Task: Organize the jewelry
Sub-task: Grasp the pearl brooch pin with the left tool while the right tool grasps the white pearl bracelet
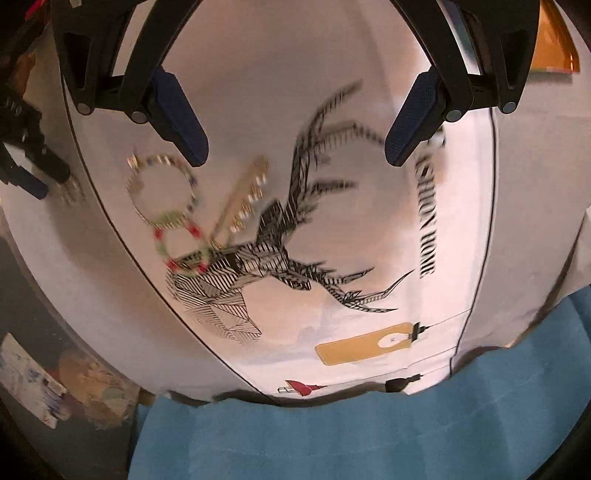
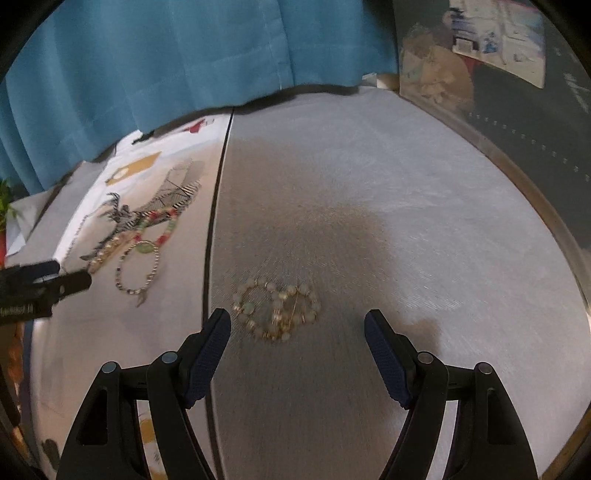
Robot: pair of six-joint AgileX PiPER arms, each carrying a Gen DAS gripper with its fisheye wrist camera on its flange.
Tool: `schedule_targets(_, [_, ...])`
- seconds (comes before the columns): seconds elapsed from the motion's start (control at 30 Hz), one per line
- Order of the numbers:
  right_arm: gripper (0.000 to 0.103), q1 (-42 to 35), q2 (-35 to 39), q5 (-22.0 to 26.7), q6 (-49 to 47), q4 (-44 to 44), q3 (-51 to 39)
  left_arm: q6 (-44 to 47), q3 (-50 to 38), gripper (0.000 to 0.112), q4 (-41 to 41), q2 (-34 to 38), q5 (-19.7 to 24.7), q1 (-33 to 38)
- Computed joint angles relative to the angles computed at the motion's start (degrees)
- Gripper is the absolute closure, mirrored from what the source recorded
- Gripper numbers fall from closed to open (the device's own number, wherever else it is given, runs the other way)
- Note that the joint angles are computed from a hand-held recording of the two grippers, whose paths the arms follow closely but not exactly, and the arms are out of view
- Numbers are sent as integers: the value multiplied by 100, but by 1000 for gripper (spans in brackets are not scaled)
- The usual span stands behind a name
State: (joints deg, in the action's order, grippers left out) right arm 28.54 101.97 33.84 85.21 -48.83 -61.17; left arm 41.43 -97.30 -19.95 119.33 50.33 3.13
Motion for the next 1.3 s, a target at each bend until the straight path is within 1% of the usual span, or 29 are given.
schedule_targets(0.1, [22,64,298,285,-150,-238,-264,-255,-544,16,322,405,243,-181])
schedule_targets(0.17, [20,47,306,191,37,-415,-195,-182,-557,13,256,420,144,-206])
schedule_targets(0.23, [20,46,321,193,13,-414,-210,-201,-660,12,231,479,210,-205])
schedule_targets(0.37, [20,49,320,194,17,-415,-209,-158,-582,11,192,453,125,-208])
schedule_targets(0.87, [17,29,329,176,-11,-403,-208,-120,-676,10,140,545,82,-223])
schedule_targets(1.1, [16,33,342,177,-19,-399,-224,-260,-817,9,244,608,194,-258])
schedule_targets(1.3, [15,21,352,172,-52,-377,-240,-276,-836,9,246,619,190,-267])
